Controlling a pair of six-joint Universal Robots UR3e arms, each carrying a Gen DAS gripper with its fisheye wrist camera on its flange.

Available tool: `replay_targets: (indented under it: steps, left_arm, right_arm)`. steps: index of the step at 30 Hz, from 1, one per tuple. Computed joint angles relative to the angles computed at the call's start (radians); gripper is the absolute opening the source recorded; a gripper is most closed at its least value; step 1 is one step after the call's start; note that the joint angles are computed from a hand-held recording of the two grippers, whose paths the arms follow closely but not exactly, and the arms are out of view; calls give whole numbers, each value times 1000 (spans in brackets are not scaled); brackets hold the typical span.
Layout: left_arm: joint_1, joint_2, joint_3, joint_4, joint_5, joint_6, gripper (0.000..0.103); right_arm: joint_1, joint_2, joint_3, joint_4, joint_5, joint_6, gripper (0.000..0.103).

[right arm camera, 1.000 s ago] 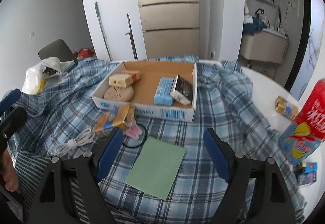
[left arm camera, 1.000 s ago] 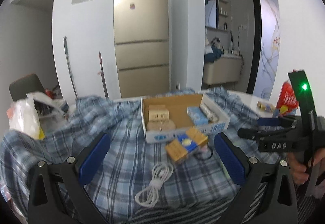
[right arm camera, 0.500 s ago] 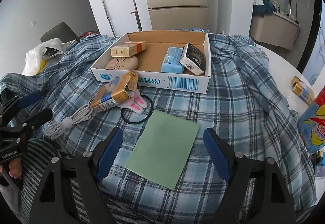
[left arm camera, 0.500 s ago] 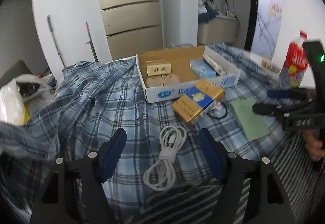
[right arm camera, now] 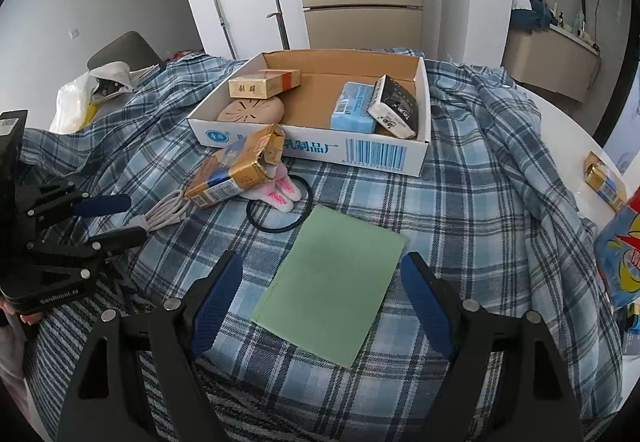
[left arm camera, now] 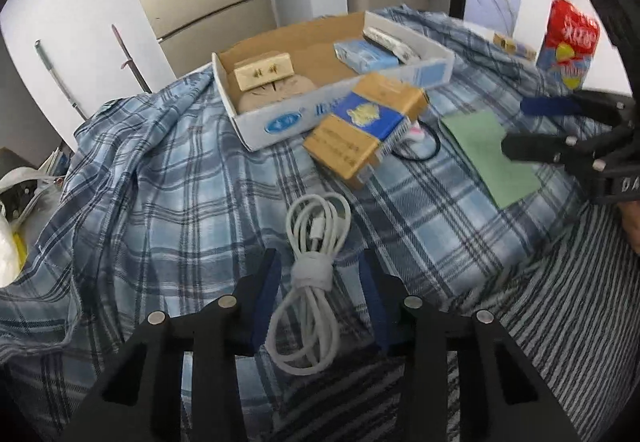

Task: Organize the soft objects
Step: 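Grasp the white coiled cable with the left gripper and lift it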

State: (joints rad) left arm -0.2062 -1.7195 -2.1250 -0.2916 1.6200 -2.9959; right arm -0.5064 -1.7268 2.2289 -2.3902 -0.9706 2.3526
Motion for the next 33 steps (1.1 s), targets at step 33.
replay_targets:
  steps: [33]
  left_arm:
    - [-186, 41, 45, 296, 111, -336, 22]
  right_arm:
    - [-31, 22, -10, -55, 1, 79, 81]
